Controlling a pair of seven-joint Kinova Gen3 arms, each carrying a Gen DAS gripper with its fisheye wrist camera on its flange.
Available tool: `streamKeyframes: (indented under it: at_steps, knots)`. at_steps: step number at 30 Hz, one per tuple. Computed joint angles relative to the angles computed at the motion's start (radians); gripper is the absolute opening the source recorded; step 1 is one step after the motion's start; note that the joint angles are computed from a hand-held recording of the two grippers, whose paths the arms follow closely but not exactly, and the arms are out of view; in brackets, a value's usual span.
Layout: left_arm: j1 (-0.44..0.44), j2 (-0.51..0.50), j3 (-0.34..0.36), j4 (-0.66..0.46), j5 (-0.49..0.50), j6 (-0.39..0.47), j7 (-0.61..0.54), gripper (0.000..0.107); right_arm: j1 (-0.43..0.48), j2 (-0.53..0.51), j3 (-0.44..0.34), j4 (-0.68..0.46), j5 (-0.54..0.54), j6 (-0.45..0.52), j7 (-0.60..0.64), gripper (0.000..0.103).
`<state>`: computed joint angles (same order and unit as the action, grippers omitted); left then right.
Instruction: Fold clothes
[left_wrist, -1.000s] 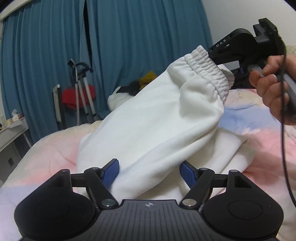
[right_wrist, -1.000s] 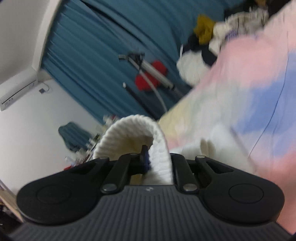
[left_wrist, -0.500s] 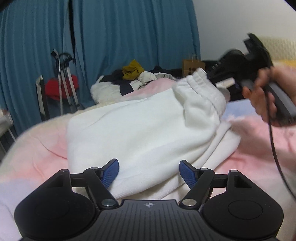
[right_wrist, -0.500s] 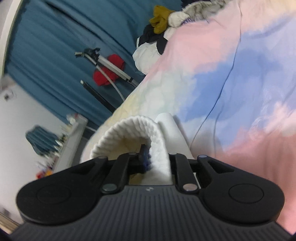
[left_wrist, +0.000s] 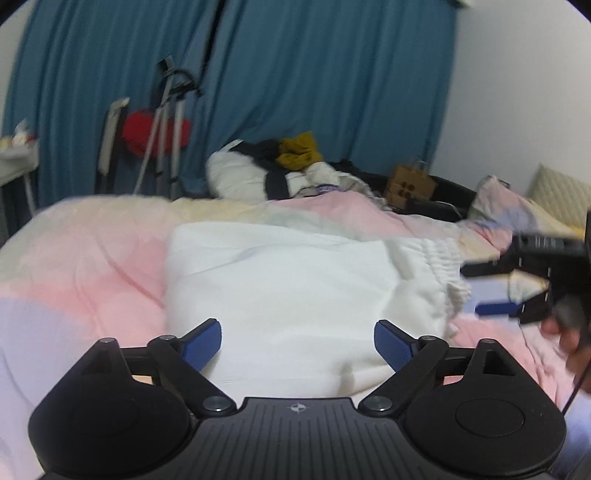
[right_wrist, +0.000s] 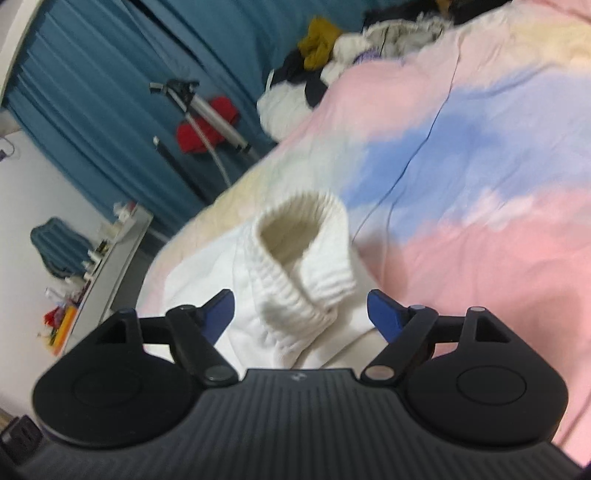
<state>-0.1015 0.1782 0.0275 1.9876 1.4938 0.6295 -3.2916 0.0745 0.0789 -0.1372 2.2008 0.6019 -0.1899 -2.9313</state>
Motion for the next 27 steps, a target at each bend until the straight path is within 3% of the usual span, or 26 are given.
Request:
streamKeyframes:
  at_steps: [3,6,8,10,14,17,21,24,27]
  knots:
    - [0.049,0.015,-0.038,-0.034,-0.078,-0.051,0.122,0.094,0.021,0.079,-0.05,-0.064,0.04,0.073,-0.027,0.082]
    - [0.17,0.044,-0.172,-0.077,-0.178,-0.045,0.244,0.094,-0.077,0.138,0.054,-0.092,-0.056,0.062,0.057,0.089]
    - [0.188,0.063,-0.201,-0.105,-0.245,-0.024,0.325,0.094,-0.127,0.166,0.107,-0.103,-0.127,0.042,0.138,0.089]
    - [0.142,0.075,-0.158,-0.13,-0.312,-0.007,0.407,0.094,-0.111,0.191,0.086,-0.118,-0.142,0.04,0.172,0.091]
    - [-0.01,0.075,0.016,-0.14,-0.389,-0.039,0.463,0.094,0.062,0.222,-0.084,-0.121,-0.045,-0.008,0.072,0.093]
    - [-0.032,0.079,0.04,-0.141,-0.398,-0.042,0.466,0.094,0.121,0.218,-0.13,-0.095,-0.002,-0.102,0.032,0.093]
    - [-0.026,0.095,0.042,-0.158,-0.434,-0.063,0.525,0.094,0.225,0.175,-0.241,-0.026,-0.083,-0.265,0.168,0.093]
    - [-0.041,0.113,0.055,-0.174,-0.454,-0.058,0.56,0.094,0.161,0.155,-0.184,-0.006,-0.105,-0.312,0.212,0.093]
    - [-0.045,0.118,0.064,-0.179,-0.476,-0.061,0.57,0.095,0.022,0.168,-0.049,-0.028,-0.132,-0.221,0.191,0.093]
